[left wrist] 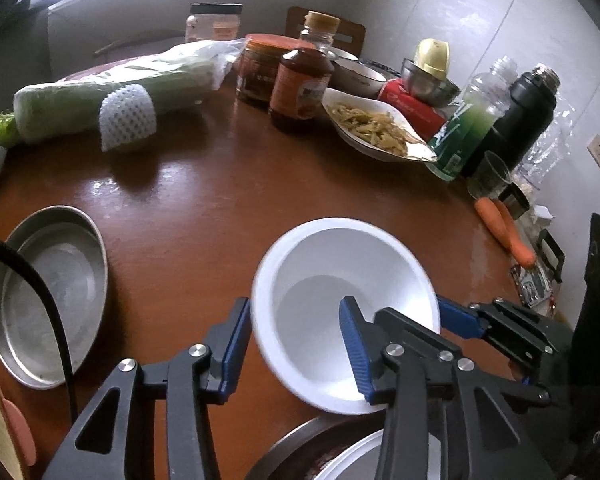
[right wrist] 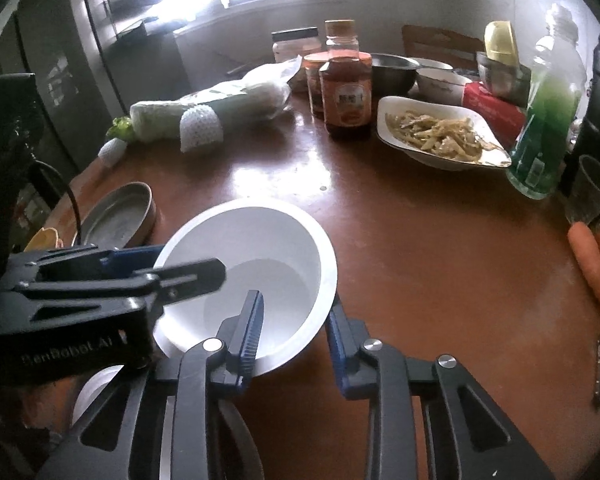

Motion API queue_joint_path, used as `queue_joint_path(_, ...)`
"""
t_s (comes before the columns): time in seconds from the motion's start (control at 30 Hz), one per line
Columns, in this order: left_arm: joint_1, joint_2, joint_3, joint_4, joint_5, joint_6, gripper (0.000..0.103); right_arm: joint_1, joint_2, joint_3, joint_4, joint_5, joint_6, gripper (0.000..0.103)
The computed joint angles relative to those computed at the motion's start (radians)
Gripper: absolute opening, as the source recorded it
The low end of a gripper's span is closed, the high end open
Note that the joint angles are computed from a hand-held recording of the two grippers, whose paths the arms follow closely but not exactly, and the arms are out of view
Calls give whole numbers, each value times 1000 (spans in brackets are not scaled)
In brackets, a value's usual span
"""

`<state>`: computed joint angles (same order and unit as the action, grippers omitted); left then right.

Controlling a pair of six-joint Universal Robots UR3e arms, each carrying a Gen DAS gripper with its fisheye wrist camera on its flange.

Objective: Organize plates and bowls
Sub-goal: 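Lift the second white bowl with the left gripper over the stacked bowls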

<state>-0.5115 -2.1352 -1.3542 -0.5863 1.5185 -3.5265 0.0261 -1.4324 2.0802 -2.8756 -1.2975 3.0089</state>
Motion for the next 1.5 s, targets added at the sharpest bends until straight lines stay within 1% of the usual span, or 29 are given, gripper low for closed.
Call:
queue_joint_path(0.07, -2, -2, 4, 1, 8, -1, 44, -2, 3, -10, 16, 16, 9, 28)
queue_joint_path(0.27, 6, 19, -20, 30, -1, -9, 43, 5, -1, -16, 4, 9, 30, 28)
queue_joint_path(0.57, -5, 88, -59, 74, 34, -10, 43, 22, -55, -14, -12, -3, 48, 28)
queue_joint_path(1.07, -69, 233, -163, 111, 116, -26, 43, 44, -245, 70, 1, -3, 56, 28)
queue_joint_path(1.3, -109, 302, -250, 154, 148, -42, 43, 57, -354, 144, 7, -16, 62, 28)
queue_joint_path(1.5, -146, 343, -297, 167, 173, -50, 43, 71, -462, 211, 27, -36, 63, 28)
